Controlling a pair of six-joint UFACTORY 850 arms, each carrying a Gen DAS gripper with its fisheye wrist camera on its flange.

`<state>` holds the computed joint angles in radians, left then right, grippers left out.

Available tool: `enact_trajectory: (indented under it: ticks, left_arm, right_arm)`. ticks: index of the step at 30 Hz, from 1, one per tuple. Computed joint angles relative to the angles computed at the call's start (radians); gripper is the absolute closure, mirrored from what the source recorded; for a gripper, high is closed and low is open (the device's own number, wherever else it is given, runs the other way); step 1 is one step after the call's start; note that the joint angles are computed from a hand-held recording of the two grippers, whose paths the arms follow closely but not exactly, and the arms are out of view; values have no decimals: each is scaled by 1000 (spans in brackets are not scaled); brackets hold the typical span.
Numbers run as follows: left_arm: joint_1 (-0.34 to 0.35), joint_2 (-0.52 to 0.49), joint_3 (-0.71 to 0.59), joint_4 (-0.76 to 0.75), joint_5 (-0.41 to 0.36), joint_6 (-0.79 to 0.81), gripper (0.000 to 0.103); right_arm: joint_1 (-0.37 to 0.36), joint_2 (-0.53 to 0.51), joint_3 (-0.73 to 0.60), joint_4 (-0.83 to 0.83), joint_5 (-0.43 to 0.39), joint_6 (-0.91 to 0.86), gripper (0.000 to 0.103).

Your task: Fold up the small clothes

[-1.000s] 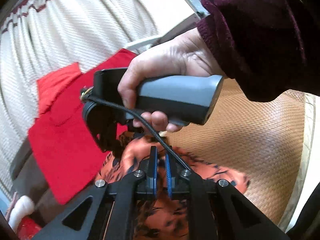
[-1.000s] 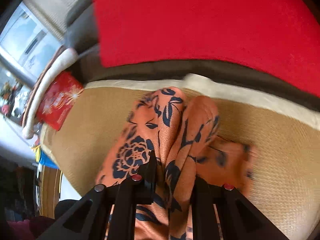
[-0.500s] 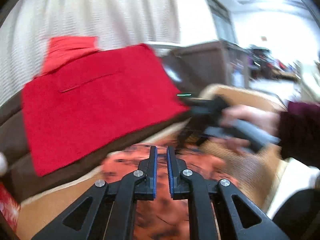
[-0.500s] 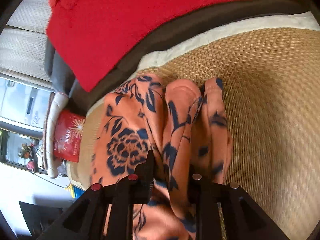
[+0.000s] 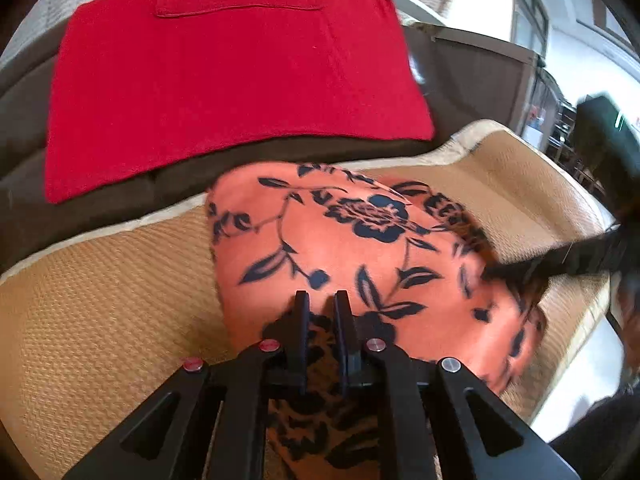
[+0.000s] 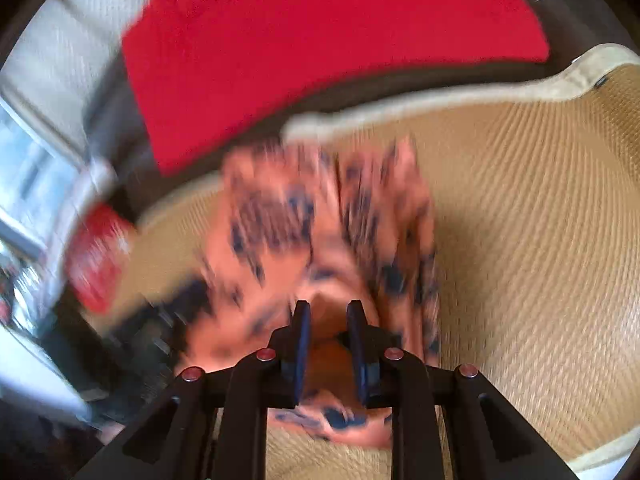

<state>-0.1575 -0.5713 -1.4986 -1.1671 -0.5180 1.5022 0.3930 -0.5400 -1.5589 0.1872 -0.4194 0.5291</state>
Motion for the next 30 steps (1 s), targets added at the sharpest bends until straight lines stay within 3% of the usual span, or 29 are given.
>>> enact_trajectory:
  ticks: [2,4,8,12,15,18,21,22,25,28,30]
  left_arm:
    - [-4,3,21,34,-14,-24,92]
    - [-17,24,63,3,42,64,92]
    - [-11,26,70,-17,10,81,92]
    - [-15,36,82,-21,12,93,91]
    - [-21,36,82,-19,16,101,90]
    - [-11,29,65,-6,2,110,90]
    - [-10,25,61,-5,-7,131,89]
    - [-12,21,56,-1,-7,133,89]
    - [-6,16,48,8,-28,132,89]
    - [4,21,49,-6,-30,144,88]
    - [20,34,47,-3,-53,122,77]
  right_arm:
    - [22,-32,-7,-59,-56,41,83]
    - [27,-12,27,-68,-23,77,83]
    - [6,-13,-41,-47,-146,46,81]
    - [-33,-37,-149,39,-63,-51,81]
    - [-42,-154,-339,32,-99,-66,81]
    - [-62,-326,-584,19,-192,-51,81]
    - [-92,-441,-705,99,-290,-53,83]
    - [-102,-464,-699,122,-301,-42,88]
    - [-123,-418,-574,251,-189,-120,96]
    - [-120,-336,-471,257,-156,-120,94]
    - [-117,-245,-345,331,-82,-187,89]
